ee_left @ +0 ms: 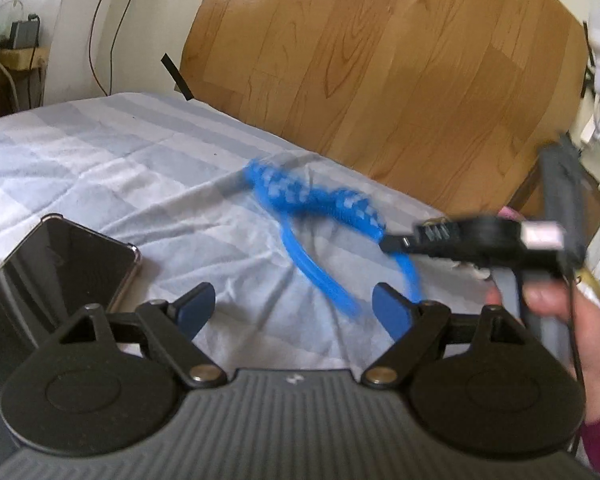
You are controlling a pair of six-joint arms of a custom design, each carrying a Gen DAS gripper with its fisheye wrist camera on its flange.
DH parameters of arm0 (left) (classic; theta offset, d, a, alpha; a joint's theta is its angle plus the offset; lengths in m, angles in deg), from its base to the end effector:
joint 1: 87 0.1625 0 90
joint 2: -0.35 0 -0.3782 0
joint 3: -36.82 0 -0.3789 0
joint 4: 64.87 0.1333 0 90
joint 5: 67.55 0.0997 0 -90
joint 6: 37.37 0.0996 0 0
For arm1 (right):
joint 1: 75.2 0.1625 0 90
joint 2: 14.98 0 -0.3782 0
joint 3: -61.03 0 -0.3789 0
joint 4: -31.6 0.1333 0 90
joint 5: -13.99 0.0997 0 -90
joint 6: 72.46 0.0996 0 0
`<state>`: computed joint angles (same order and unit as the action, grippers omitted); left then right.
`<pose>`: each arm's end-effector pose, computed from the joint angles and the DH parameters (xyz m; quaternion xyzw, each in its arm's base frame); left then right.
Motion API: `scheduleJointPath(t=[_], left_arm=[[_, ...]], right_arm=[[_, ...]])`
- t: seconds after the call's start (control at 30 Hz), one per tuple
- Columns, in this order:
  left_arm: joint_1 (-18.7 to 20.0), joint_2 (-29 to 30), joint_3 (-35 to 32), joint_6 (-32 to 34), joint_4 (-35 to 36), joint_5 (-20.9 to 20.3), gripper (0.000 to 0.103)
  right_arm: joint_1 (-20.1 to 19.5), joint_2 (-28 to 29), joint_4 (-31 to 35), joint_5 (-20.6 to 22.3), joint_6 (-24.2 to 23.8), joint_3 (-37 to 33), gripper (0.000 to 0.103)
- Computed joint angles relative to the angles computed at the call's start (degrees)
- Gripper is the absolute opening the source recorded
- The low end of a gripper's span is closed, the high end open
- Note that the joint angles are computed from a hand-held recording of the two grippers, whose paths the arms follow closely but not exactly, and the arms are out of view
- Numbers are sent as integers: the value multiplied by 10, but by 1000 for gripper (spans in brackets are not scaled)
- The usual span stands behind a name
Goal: Organize rigid objects
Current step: 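Grasp the blue polka-dot bow headband with the right gripper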
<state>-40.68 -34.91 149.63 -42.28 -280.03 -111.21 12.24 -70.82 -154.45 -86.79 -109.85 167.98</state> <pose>-0.2027 -0.5096 0.0381 0.1294 0.8462 -0.4863 0.1754 0.0882 -0.5945 0.1817 0.2411 -0.8886 0.3280 0.2116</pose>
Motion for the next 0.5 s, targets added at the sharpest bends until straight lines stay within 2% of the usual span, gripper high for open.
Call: scheduleJointPath(t=[0.17, 0.2, 0.27, 0.33, 0.37, 0.4, 0.43, 0.5], left_arm=[[-13, 7, -4, -13, 28, 18, 87], [-15, 8, -6, -19, 39, 18, 85], [-28, 16, -14, -27, 78, 43, 76], [-43, 34, -29, -13, 99, 92, 56], [-44, 36, -31, -10, 103, 99, 47], [-45, 34, -30, -13, 115, 102, 28], [-46, 32, -28, -12, 122, 103, 24], [-51, 35, -25, -4, 125, 114, 20]], right_arm=[[-4, -52, -89, -16, -86, 114, 7], [-7, -60, -116, -10, -97, 137, 6], [-15, -80, -144, 8, -96, 178, 6], [-27, -104, -164, 33, -82, 216, 7], [-35, -113, -188, 45, -78, 237, 7], [-40, -112, -209, 51, -74, 246, 7], [-45, -117, -222, 55, -72, 258, 7], [-55, -138, -202, 64, -67, 269, 16]])
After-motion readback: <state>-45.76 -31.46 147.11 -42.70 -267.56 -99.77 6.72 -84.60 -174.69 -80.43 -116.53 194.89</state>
